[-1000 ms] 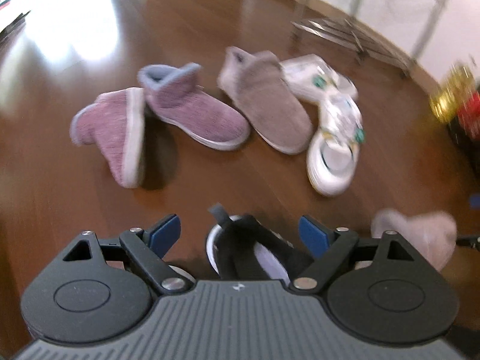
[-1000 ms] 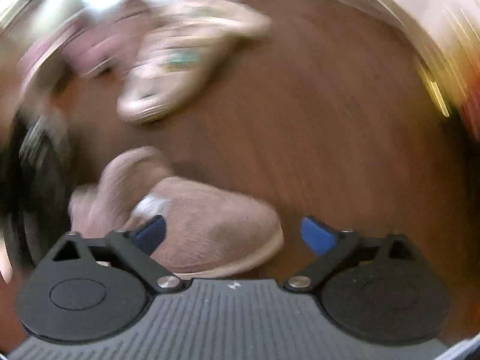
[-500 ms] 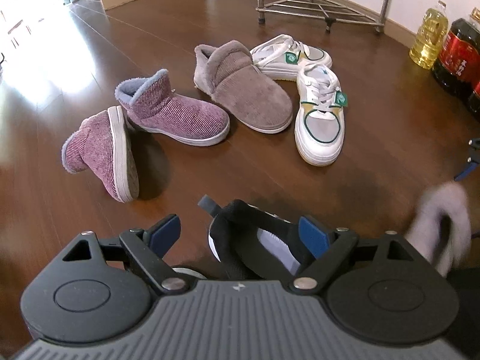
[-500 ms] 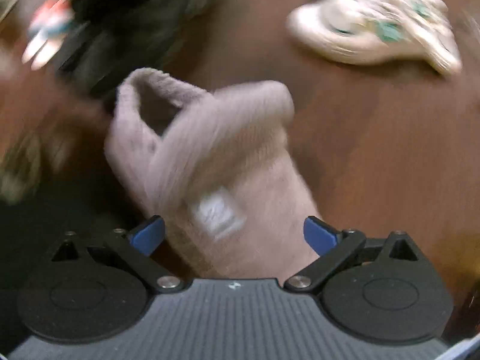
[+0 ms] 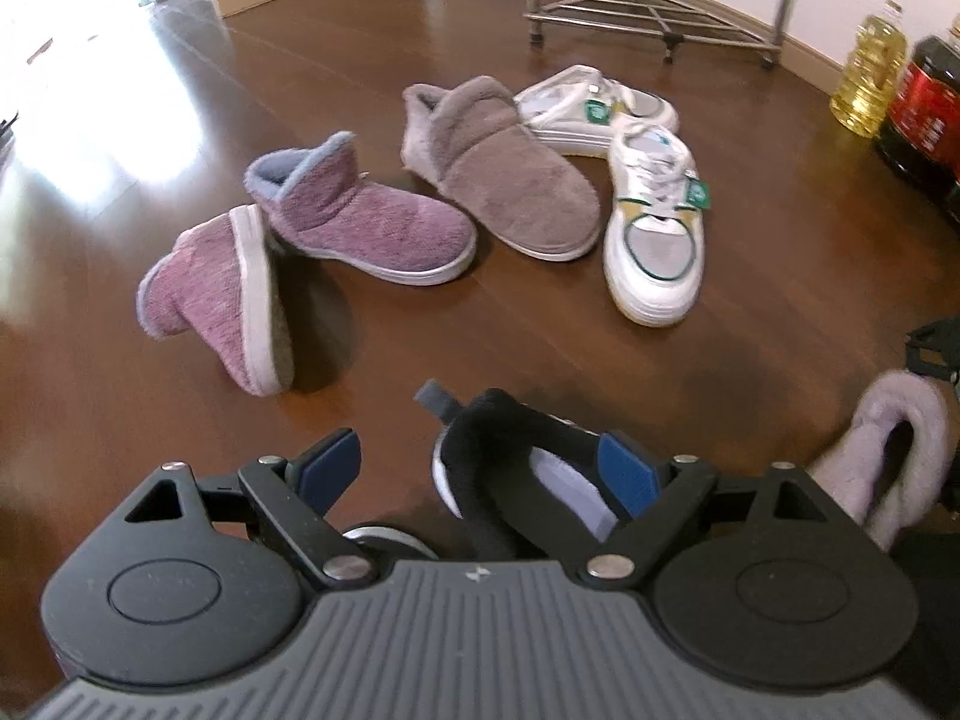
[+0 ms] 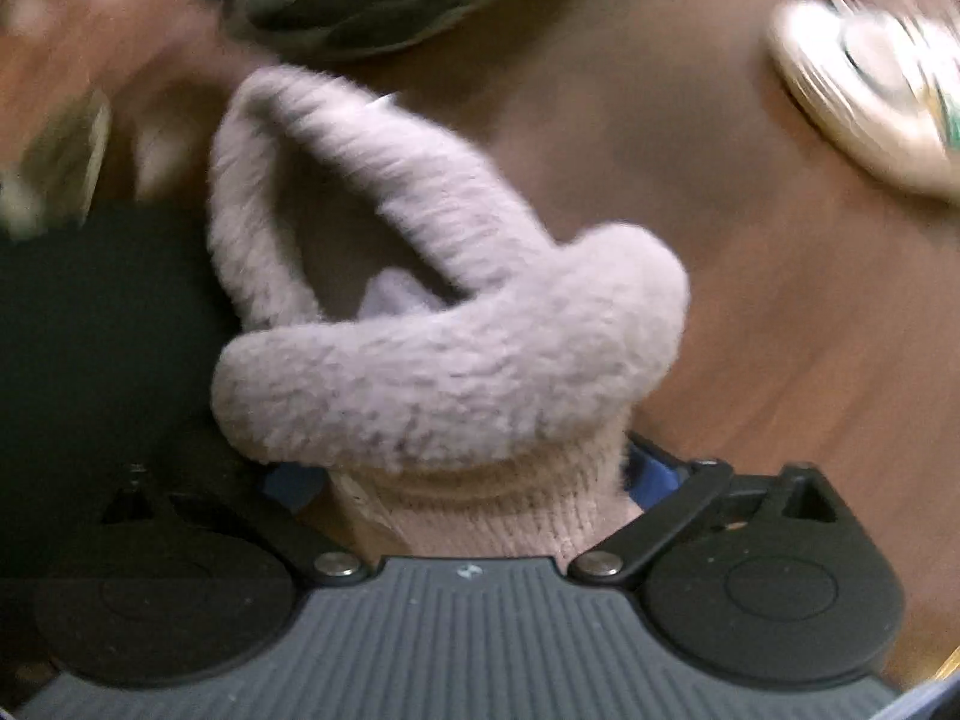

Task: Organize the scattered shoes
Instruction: 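Lower the taupe slipper beside the black sneakers and open the right tool, then grasp the second taupe fuzzy slipper with the right tool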

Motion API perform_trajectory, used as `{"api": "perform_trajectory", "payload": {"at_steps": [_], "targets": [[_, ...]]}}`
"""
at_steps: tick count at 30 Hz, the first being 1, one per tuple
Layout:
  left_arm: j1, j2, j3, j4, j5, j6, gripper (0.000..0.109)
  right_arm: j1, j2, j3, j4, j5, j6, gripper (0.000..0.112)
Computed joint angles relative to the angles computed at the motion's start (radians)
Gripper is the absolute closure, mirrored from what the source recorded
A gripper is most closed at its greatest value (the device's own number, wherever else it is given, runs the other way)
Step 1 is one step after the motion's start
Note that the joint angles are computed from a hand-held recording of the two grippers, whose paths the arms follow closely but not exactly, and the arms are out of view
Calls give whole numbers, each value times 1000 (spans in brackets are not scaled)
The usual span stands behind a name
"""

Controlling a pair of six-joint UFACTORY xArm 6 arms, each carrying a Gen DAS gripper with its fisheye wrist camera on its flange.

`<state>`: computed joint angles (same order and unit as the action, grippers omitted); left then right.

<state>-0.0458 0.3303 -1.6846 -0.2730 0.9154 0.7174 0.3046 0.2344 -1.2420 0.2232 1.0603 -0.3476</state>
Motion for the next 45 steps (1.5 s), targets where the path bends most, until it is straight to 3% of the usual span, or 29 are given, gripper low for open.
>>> {"api": "perform_trajectory", "payload": {"at_steps": [3,5,9,16,20,24,27,28,29,30,32,34,36,39,41,45], "targets": [[8,11,-18,7,7,-47,20,-57,20,-12,76,-95,314,27],[13,15,-26,7,10,-66,20,-46,54,-46,56,-148,503,31],[20,11,-28,-12,4,-77,20,21,171,-197,49,-143,621,37],[24,-1,-11,3,-5,-105,20,150,264,-346,-105,-131,546,44],[22,-6,-6,-9,-9,-88,20,169,249,-329,-175,-153,344,46],[21,-6,-7,-8,-8,-89,20,115,262,-369,-46,-94,248,43],[26,-9,-4,-14,-7,-99,20,34,184,-303,167,-180,313,36],[28,-10,-3,-13,-7,-108,20,15,158,-287,206,-219,362,26],[30,-12,-1,-9,-6,-116,20,-1,139,-269,203,-294,438,14],[30,-14,2,-8,-7,-120,20,-14,161,-287,158,-330,493,9],[32,-27,16,-5,-10,-128,20,-36,225,-368,-34,-360,687,10],[34,-40,32,1,-13,-135,20,-50,327,-504,-192,-323,849,10],[38,-55,51,10,-11,-145,20,-49,467,-679,-260,-241,952,10],[44,-78,82,37,-11,-161,20,-34,655,-934,-252,-120,1038,10],[52,-86,92,50,-8,-178,20,-29,741,-1065,-248,-55,1047,11],[65,-80,85,72,-1,-226,20,-4,797,-1153,-330,14,954,21]]}}
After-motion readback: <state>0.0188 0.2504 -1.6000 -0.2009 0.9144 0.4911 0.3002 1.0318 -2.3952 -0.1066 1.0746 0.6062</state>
